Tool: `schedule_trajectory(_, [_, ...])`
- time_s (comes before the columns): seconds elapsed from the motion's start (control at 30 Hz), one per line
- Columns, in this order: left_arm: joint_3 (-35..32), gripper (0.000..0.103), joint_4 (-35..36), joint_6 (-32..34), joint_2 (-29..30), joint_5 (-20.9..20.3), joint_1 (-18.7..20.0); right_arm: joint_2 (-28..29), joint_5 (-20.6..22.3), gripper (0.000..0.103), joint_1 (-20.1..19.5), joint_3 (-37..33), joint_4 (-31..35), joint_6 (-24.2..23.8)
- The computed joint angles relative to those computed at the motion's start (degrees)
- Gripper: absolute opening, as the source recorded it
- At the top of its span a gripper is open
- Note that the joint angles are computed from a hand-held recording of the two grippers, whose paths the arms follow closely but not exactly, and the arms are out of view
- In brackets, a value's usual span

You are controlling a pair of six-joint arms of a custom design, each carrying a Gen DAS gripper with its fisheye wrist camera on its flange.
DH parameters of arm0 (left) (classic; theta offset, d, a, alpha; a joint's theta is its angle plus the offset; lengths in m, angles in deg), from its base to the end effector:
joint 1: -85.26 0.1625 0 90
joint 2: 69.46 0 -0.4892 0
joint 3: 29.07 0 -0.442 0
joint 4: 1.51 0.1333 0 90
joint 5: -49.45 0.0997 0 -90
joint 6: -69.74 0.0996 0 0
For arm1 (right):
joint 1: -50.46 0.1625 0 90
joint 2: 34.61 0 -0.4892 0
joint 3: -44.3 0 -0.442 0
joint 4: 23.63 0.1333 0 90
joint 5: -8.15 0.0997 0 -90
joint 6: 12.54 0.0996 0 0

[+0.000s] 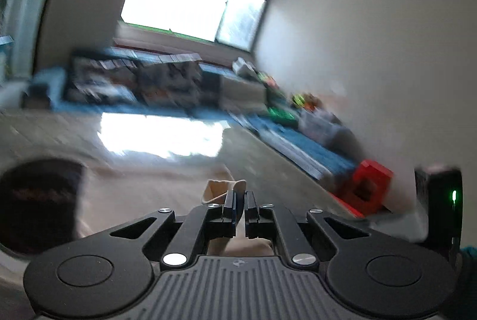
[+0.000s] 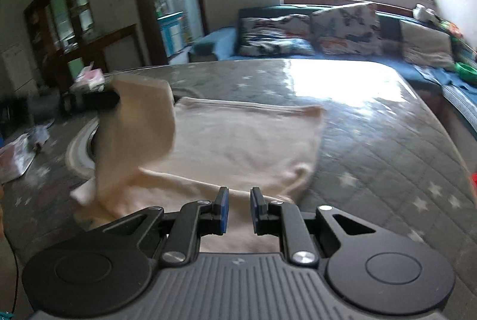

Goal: Fold clothes
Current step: 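Grasp the other sleeve with the left tool and lift it toward the body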

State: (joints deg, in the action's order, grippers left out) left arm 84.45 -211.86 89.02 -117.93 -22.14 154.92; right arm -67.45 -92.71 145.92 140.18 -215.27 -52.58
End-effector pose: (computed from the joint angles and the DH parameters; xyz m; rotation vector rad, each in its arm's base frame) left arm -0.0698 -0.6623 0.1561 0.6553 2.4529 -1.3291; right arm 0.1854 -0.7360 0.0196 0.9436 -2.4785 0.8114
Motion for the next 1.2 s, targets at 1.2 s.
schedule_trajectory(1.2, [-0.2, 0.034, 3.9, 2.5, -2.2, 12.0, 4.8, 4.5, -2.9, 0.004, -0.1, -4.7, 2.6, 0.3])
